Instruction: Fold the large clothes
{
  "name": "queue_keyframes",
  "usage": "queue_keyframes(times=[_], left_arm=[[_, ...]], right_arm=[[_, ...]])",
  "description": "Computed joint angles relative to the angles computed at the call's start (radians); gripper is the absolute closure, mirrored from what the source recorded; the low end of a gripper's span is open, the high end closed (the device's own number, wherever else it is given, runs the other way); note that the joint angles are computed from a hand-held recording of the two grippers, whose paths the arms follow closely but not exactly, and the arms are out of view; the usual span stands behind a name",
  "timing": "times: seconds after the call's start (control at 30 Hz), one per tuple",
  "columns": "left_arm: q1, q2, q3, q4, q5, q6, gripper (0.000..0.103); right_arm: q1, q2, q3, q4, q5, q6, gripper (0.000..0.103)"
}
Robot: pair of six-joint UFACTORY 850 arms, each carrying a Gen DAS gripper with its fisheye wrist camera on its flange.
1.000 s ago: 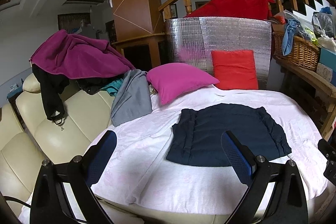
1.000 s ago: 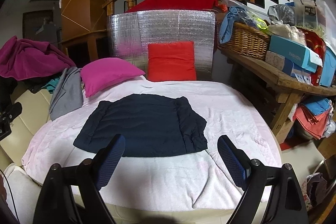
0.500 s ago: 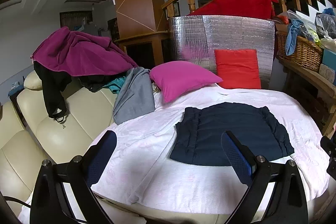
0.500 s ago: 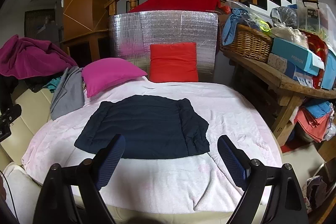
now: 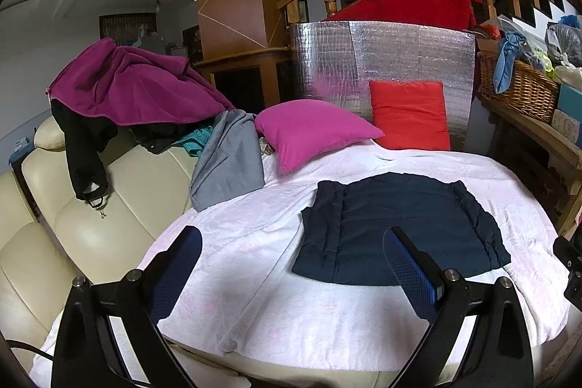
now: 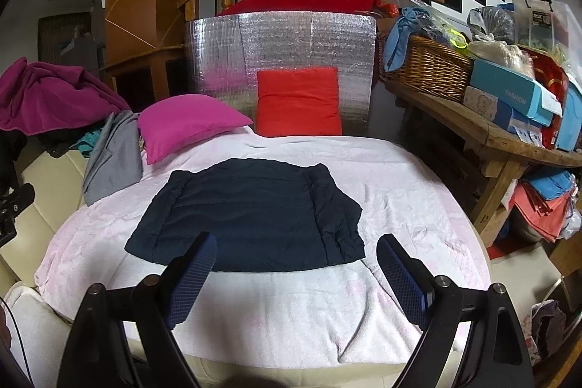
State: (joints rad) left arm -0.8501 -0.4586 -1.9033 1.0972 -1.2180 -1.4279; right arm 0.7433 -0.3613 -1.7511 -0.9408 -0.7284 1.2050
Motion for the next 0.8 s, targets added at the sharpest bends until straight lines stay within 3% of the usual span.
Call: queue_keyframes(times=[0.4,0.8], left_arm=[[0.036,0.019,0.041,-0.008,0.046,0.023,0.004],[0.04,0.028,0.053,-0.019,0.034,0.004,0.004]], right_arm=[[0.002,-0.102,-0.136,0.034,-0.024,-0.057,0.011],[-0.007,-0.092,-0.105,0.059,0.005,-0.053,0.011]])
